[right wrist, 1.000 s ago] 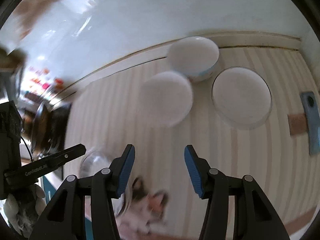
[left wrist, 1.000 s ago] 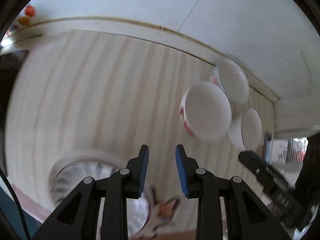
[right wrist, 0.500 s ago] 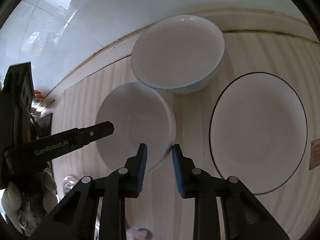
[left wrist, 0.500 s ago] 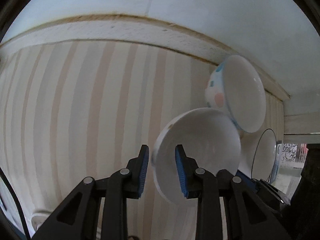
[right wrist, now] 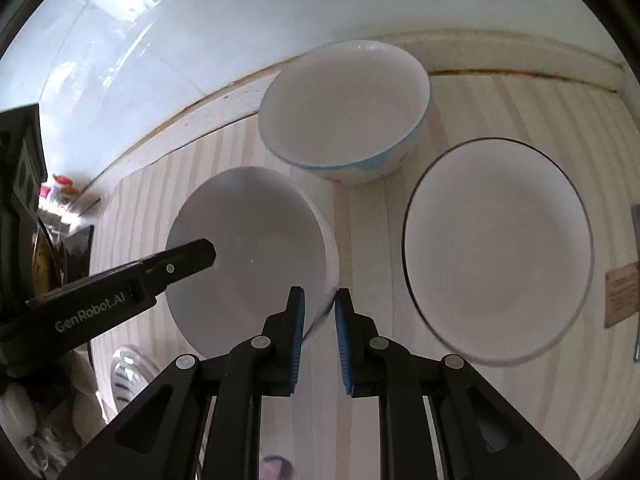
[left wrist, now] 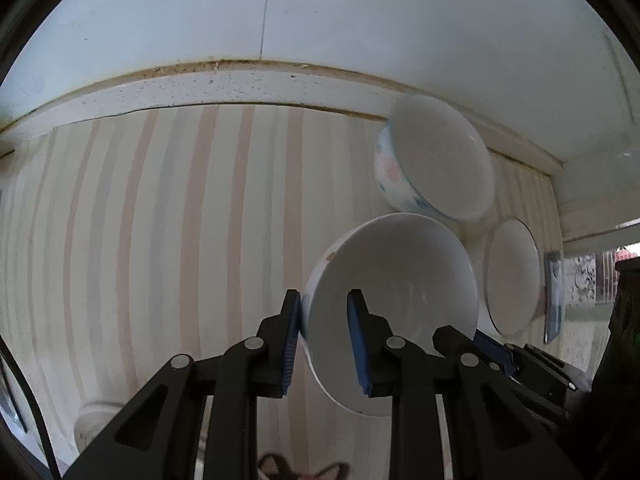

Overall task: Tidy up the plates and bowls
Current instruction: 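Lift the plain white bowl with both tools toward the plate stack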

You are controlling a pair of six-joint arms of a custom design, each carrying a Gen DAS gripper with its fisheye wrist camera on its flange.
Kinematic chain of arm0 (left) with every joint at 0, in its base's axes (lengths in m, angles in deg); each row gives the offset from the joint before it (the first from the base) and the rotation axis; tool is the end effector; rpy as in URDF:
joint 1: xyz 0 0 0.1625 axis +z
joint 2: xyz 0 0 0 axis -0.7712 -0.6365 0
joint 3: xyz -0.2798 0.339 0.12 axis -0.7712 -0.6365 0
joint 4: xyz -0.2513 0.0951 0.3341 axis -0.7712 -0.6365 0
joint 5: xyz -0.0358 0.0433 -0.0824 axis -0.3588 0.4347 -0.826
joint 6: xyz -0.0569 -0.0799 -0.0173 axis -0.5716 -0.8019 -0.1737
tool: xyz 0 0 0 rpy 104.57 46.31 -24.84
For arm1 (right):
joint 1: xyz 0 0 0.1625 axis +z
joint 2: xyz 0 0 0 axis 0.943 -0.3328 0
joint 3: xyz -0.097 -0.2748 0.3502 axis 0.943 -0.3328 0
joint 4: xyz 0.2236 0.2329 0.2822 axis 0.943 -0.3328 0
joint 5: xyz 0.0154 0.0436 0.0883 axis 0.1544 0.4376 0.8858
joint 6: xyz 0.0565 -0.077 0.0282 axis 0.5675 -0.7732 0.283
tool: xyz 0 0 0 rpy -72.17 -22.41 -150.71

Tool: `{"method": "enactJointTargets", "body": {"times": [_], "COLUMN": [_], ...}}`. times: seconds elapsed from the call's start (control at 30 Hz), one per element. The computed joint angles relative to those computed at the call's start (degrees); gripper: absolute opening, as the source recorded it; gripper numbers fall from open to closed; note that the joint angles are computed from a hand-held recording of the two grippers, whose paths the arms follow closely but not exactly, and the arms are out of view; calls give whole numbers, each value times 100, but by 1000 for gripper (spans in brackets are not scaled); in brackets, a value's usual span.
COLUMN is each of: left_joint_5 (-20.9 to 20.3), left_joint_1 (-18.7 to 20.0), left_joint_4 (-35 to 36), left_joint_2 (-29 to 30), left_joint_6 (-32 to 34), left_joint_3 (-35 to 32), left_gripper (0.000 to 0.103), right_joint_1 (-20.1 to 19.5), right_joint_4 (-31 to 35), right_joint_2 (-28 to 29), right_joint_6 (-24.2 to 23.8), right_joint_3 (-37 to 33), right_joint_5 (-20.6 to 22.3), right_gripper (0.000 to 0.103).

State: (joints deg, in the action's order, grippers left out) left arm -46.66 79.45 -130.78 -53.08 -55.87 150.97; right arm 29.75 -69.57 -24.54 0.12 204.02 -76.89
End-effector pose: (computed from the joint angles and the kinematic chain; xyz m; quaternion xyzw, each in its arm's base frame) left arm -0.3731 -0.4079 0.1874 -0.0326 0.9567 -0.1164 0.2647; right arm 0.1850 -0.5022 0.2462 0.0798 -0.9719 0.0833 0.2052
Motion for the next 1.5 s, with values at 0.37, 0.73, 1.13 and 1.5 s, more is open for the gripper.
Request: {"method": "enactJointTargets", "body": {"times": [0.37,0.73,1.13,1.5], "left_joint_5": [-635,-1176,-1069,-1217], "left_joint_1": [-902,-1290,-1271,-1219], "left_joint_4": [195,-93,27,157], "left_joint_2": [-257,-106,148,224], "left_joint_6": [-546,-842,-687,-775], "left_joint_3": [404,908,792,666], "left_gripper": [21,21,21,22], "right_joint_1": [84,-302,-433,-517], "right_joint_4": [917,1325,1080,1311], "right_joint_2": [-1498,-2329,-2318,-2344], "right_joint_6": [45,-126,-119,-84], "right_joint_3": [828,1597,1871,1760], "right_joint_5": [171,148,136,195], "right_gripper": [17,17,17,17]}}
